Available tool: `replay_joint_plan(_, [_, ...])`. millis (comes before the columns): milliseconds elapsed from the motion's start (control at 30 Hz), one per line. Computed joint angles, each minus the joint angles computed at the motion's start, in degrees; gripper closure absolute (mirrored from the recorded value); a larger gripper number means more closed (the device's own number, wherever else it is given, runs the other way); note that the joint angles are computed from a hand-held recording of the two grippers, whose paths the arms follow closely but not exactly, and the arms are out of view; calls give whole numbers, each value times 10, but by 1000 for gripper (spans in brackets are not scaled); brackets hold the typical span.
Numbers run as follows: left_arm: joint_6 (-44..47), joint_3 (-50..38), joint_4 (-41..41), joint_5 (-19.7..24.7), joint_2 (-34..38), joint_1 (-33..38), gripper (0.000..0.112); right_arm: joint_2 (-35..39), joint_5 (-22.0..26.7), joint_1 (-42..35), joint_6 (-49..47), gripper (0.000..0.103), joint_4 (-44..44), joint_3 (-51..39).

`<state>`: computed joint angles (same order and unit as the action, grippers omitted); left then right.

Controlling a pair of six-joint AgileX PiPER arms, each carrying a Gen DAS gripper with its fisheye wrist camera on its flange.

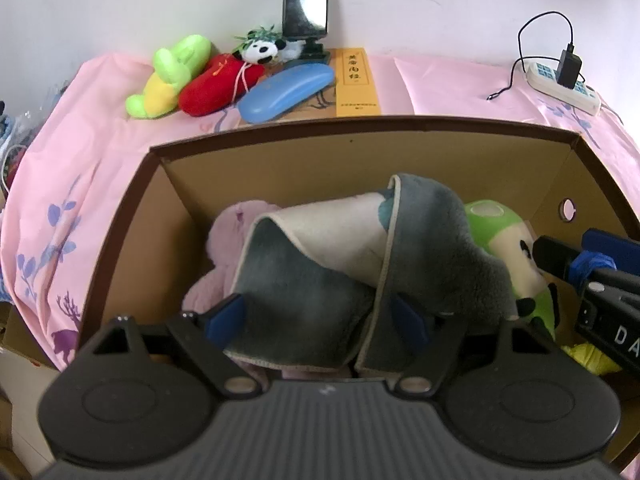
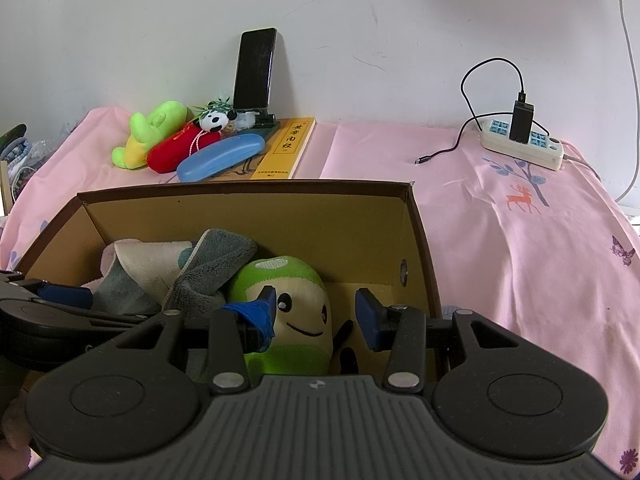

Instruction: Organize soft objects

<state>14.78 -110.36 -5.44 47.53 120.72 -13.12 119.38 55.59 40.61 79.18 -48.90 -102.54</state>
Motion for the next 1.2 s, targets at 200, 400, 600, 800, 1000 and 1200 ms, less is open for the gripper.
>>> replay_joint_plan(200, [-2,4,3,-3,-2,-2,38,1,1,0,0,75,0,-3])
replay_joint_plan(400, [-1,2,2,-3,-1,-1,38,3,6,0,-4,75,1,-9])
replay_joint_plan(600, [0,2,1,-2,-1,-2,38,7,8,0,-7,75,1,-15])
replay_joint_plan(800, [2,-2,1,-3,3,-2,38,7,9,0,-8,75,2,-16])
replay_joint_plan(1000, [5,-3,0,-4,5,-2,38,8,10,0,-9,75,2,-18])
replay_joint_plan(1200, [6,1,-1,-6,3,-2,38,10,14,0,-15,75,6,-21])
